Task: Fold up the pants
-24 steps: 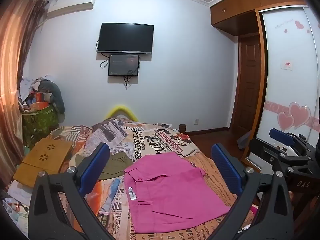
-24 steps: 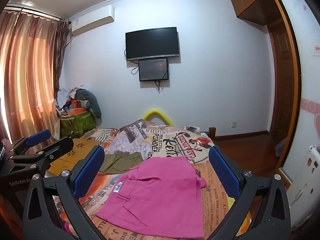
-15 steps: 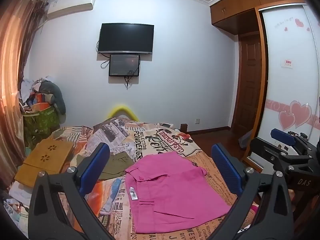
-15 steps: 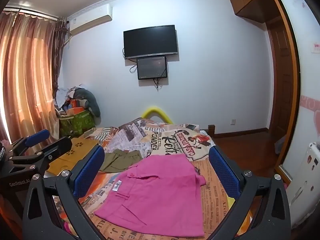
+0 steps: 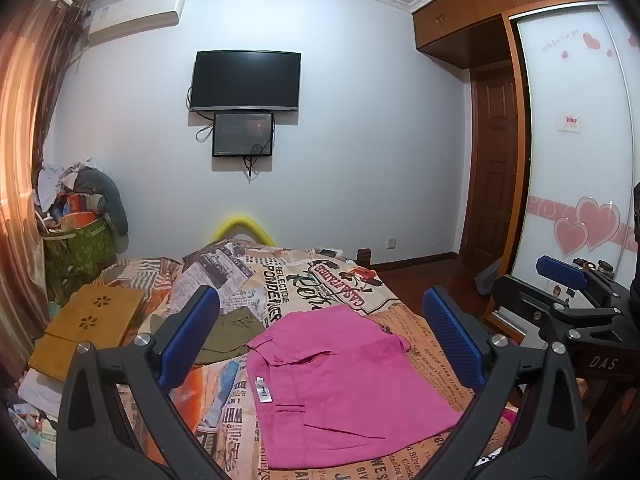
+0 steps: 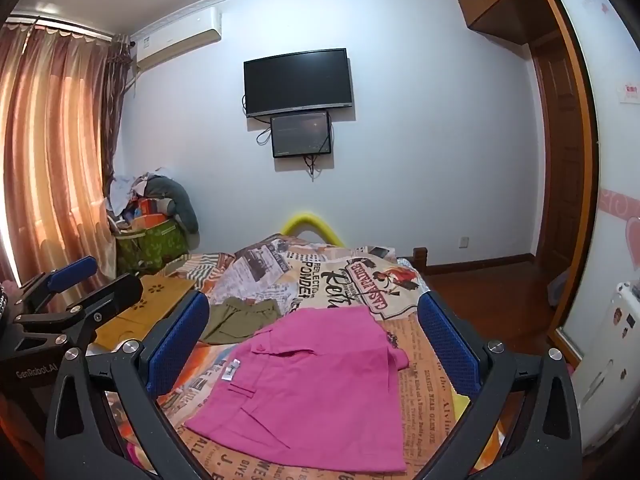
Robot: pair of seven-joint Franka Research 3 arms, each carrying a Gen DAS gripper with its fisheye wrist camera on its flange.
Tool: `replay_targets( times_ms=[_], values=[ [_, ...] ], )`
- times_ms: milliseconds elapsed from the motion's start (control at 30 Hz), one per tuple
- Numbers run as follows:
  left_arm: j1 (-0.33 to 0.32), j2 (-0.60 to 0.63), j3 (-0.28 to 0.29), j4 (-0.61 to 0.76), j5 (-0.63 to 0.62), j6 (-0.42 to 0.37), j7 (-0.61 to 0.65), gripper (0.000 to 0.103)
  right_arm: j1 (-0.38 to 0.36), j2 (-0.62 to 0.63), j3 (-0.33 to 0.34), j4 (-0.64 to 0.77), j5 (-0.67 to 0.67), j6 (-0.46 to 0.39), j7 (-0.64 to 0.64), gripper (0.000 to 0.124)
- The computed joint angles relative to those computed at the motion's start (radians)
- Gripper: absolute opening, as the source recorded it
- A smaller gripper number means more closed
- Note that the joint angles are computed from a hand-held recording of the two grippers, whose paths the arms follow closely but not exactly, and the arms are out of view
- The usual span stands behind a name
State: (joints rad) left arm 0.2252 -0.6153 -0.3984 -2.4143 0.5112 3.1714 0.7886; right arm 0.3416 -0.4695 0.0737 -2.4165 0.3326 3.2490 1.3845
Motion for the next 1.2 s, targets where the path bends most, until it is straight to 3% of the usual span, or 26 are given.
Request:
replay_targets(
  times_ms=[1200],
  values=[
    [0.015, 0.007, -0.011, 0.018, 0.025, -0.017, -0.040, 0.103, -0.013, -0.008, 0.012, -0.003, -0.012, -0.006, 0.009, 0.103]
  ],
)
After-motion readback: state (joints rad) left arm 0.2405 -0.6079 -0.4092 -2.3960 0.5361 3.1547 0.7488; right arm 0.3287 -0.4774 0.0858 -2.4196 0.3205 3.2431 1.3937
